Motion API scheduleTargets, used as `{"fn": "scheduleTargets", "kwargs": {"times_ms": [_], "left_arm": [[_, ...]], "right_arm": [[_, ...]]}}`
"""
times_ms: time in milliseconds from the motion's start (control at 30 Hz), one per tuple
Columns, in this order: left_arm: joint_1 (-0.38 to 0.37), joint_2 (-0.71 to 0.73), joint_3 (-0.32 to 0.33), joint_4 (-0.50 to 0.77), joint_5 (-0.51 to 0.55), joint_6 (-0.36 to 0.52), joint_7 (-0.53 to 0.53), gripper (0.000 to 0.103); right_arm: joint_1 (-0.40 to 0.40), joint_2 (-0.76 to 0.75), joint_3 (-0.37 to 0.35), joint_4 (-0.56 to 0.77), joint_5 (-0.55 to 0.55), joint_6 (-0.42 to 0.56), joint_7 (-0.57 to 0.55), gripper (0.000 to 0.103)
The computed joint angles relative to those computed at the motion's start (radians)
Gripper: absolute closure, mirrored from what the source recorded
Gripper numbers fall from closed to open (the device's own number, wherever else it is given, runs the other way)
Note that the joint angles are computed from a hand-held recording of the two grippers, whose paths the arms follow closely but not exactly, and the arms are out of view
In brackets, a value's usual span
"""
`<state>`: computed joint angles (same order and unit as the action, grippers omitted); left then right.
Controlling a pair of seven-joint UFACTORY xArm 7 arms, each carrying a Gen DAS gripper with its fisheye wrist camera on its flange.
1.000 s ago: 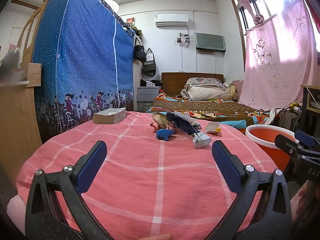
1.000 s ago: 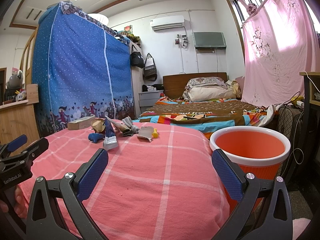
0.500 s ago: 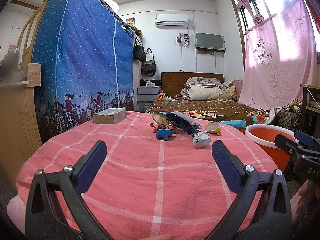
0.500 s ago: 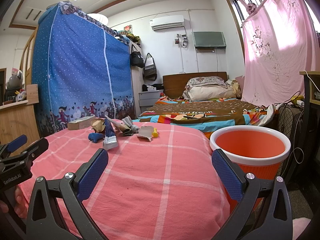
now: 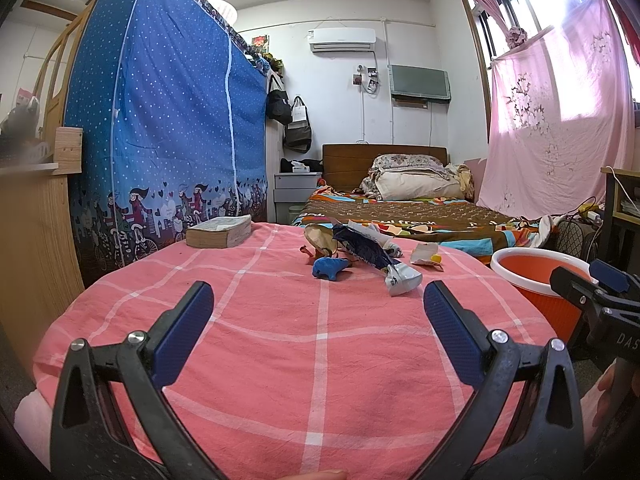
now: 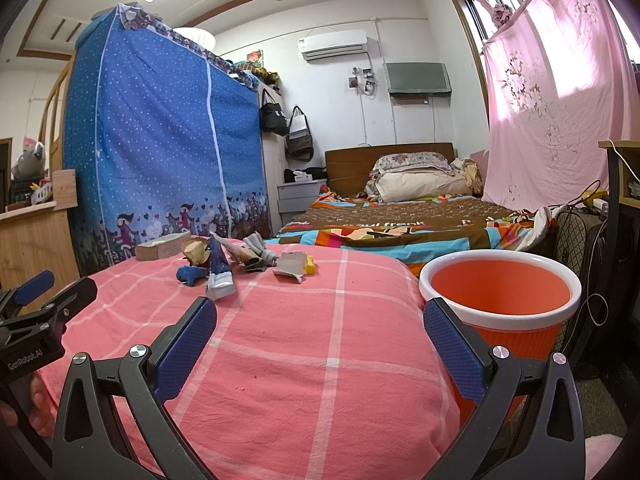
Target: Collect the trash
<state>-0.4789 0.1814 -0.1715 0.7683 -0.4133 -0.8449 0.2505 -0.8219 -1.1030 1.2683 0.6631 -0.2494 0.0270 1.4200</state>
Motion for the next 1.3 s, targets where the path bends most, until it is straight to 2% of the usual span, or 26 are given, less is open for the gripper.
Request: {"fn": "scheduleTargets", "kwargs": {"times_ms": [767, 867, 967, 1167, 1300], "left_arm": [[0.005, 0.002, 0.001, -0.001, 0.018, -0.006, -0.014, 0.0], [0.025, -0.008, 0.004, 0.011, 0.057, 0.028, -0.052, 0.0], [0.027, -0.002, 0.009, 0.036, 0.057, 0.045, -0.046, 0.0], [0.034, 0.03, 0.021, 0.141, 0.075, 0.067, -0.035, 0.0], [0.028, 0.078, 0.03, 0.238, 0.081, 0.077, -0.021, 0.0]], "right_arm": [[0.003, 0.001, -0.005, 0.001, 0.0, -0.002, -0.002, 0.0], [-0.003, 0.001, -0.019, 0.014, -0.008, -0.01, -0.021, 0.0], [-0.01, -0.011, -0.022, 0.011, -0.006, -0.026, -0.025, 0.0], [-0.085, -0.024, -0.047, 0.053, -0.017, -0.083, -0.087, 0.0], [-0.174, -0.036, -0.051, 0.1, -0.013, -0.146, -0.137, 0.0]]}}
